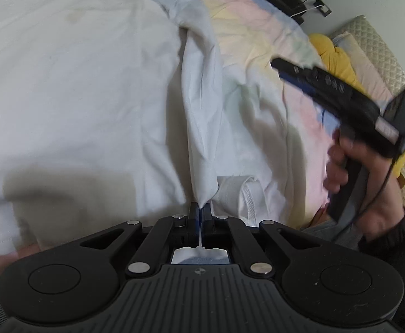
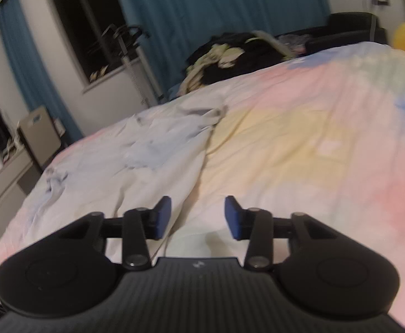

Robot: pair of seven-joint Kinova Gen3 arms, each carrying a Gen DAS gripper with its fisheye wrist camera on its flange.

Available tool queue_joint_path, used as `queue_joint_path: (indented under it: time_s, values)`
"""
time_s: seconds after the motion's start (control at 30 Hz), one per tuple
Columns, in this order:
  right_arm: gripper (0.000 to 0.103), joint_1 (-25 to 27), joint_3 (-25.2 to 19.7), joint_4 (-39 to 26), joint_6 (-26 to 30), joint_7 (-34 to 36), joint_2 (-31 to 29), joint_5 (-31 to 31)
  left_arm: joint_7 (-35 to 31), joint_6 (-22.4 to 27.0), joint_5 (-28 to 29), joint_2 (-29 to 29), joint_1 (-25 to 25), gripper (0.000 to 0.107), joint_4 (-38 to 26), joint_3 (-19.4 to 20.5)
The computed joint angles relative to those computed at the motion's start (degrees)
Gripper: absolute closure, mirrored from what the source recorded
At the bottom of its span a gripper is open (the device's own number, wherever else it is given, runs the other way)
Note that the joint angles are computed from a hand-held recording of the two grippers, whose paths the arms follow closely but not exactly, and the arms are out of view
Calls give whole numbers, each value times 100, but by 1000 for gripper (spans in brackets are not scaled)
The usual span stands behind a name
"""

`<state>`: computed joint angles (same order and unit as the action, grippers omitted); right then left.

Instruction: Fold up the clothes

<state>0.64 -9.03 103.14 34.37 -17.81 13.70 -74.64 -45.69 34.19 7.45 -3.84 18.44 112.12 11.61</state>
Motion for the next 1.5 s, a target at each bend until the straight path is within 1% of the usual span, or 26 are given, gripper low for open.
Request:
queue_joint_path:
  time_s: [0.07,0.17,0.27,0.33,0.4,0.43,0.53,0.6,0.67,0.7,0.77,0.8,0.83,0.9,0.93,0.97,1.0,1.07,1.13,1.17,1.2,1.23,1.27,1.33,1.43,1.5]
  values:
    - [74,-411,54,-268,-270,-205,100,465,-296,0,231,77,28,107,20,-54]
    - [74,-1194,355,-776,-551,-513,428,1164,-414,-90,203,99,54,107,64,-26]
    - [77,-1991,917,-1403,-505,-1181,969,1837,-537,-225,270,77,59,106,197,-48]
    - [79,-2348,1199,-1785,-388,-1647,1343,2255,-563,-323,284,58,46,106,296,-56]
    - [79,-2373,1056,-1954,-528,-2093,1572,2721,-554,-446,283,38,29,106,387,-58]
    - [79,-2271,826,-1952,-704,-2222,1633,2929,-486,-513,249,39,63,106,411,-83]
    - [79,-1906,123,-1833,-1217,-2518,1691,3483,-170,-500,-192,89,36,106,333,89]
    - [79,-1931,92,-1889,-1222,-2886,1687,3871,-73,-470,-344,124,73,106,284,106]
    - [78,-2155,360,-1932,-1123,-3088,1627,3931,-84,-431,-341,109,74,106,269,82]
    - [77,-2271,541,-1949,-1035,-3093,1592,3821,43,-433,-450,76,-39,106,280,229]
    - [76,-2492,931,-1928,-827,-2910,1491,3397,497,-428,-809,-39,-448,104,333,747]
    - [76,-2573,1096,-1870,-746,-2749,1408,3164,730,-401,-982,-90,-667,102,340,1013]
    - [76,-2643,1234,-1759,-702,-2549,1289,2931,963,-387,-1143,-172,-891,97,389,1278]
    - [75,-2742,1421,-1458,-701,-2091,1003,2465,1429,-335,-1539,-308,-1304,80,395,1809]
    - [75,-2801,1532,-1301,-687,-1866,843,2232,1662,-276,-1772,-404,-1492,61,391,2075]
    - [74,-2830,1605,-1135,-678,-1652,678,1999,1895,-241,-2005,-495,-1682,49,386,2340]
    - [72,-2796,1611,-974,-656,-1442,519,1766,2128,-264,-2238,-573,-1896,46,391,2606]
    - [71,-2594,1482,-639,-627,-1038,195,1300,2594,-148,-2654,-804,-2299,36,390,3136]
    - [71,-2148,1069,-298,-666,-613,-95,834,3060,-89,-3054,-1022,-2466,27,421,3403]
    - [70,-1882,824,-127,-700,-416,-238,601,3293,-154,-3219,-1185,-2508,20,501,3406]
    - [68,-1617,589,37,-722,-257,-374,368,3526,-233,-3380,-1356,-2576,16,587,3423]
    - [66,-1351,376,180,-702,-112,-488,135,3759,-320,-3508,-1428,-2539,14,655,3334]
    - [60,-1086,179,317,-665,22,-600,-98,3992,-328,-3660,-1397,-2396,14,660,3175]
    - [57,-555,-241,561,-648,373,-770,-564,4458,-170,-4043,-1317,-1928,14,625,2712]
    - [57,241,-915,898,-657,1035,-900,-1263,5050,373,-4736,-1357,-1548,14,489,2379]
    - [57,770,-1415,1066,-662,1476,-881,-1637,5155,486,-5095,-1380,-1199,12,484,1924]
